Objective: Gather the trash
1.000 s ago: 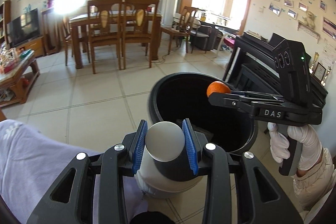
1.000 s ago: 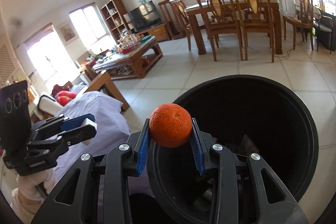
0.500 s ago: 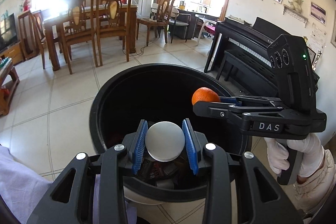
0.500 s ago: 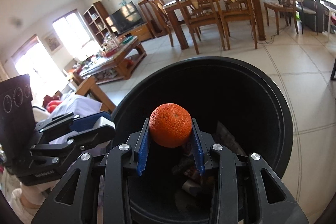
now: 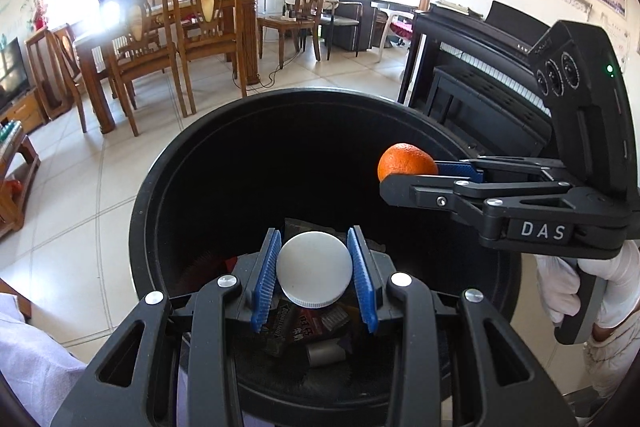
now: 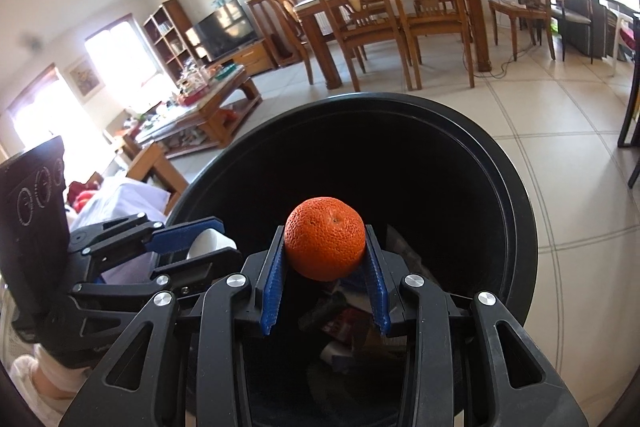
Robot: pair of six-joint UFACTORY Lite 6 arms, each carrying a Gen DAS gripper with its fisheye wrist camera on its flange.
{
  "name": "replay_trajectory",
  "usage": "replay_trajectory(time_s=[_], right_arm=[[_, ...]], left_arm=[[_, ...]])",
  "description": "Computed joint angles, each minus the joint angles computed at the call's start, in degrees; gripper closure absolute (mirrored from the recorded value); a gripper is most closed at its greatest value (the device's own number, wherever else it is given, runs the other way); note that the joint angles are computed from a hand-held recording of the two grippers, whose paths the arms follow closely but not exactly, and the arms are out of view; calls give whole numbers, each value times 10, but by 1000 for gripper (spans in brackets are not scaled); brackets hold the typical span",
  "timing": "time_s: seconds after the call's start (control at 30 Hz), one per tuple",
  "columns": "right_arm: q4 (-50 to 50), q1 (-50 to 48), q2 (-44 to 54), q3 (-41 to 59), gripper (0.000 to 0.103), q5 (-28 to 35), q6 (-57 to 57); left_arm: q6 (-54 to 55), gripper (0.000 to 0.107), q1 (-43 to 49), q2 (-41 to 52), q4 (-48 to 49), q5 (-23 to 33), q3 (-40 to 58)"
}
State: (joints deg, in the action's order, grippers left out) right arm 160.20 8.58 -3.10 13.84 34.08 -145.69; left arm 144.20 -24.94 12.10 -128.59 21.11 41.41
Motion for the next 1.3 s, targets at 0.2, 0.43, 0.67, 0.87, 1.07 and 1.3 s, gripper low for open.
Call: replay_trajectory(time_s=[0.2,0.43,0.67,0.87,1.07,1.3], right_arm=[[38,14,25,17,67,-2,-33],[64,25,41,32,66,-6,-56],[85,33,57,38,66,2,-71],[116,55,64,40,65,6,-85],[136,75,53,37,60,-1,-88],[153,90,43,33,48,4,-87]], left_arm=[[55,72,-16,21,-59,-11,11],[102,72,-30,28,-101,-25,17],[143,70,-36,31,-140,-29,16],[146,65,-35,33,-146,-32,15],[169,57,-31,28,-165,-26,7],[283,33,-43,-19,-286,-13,-37]])
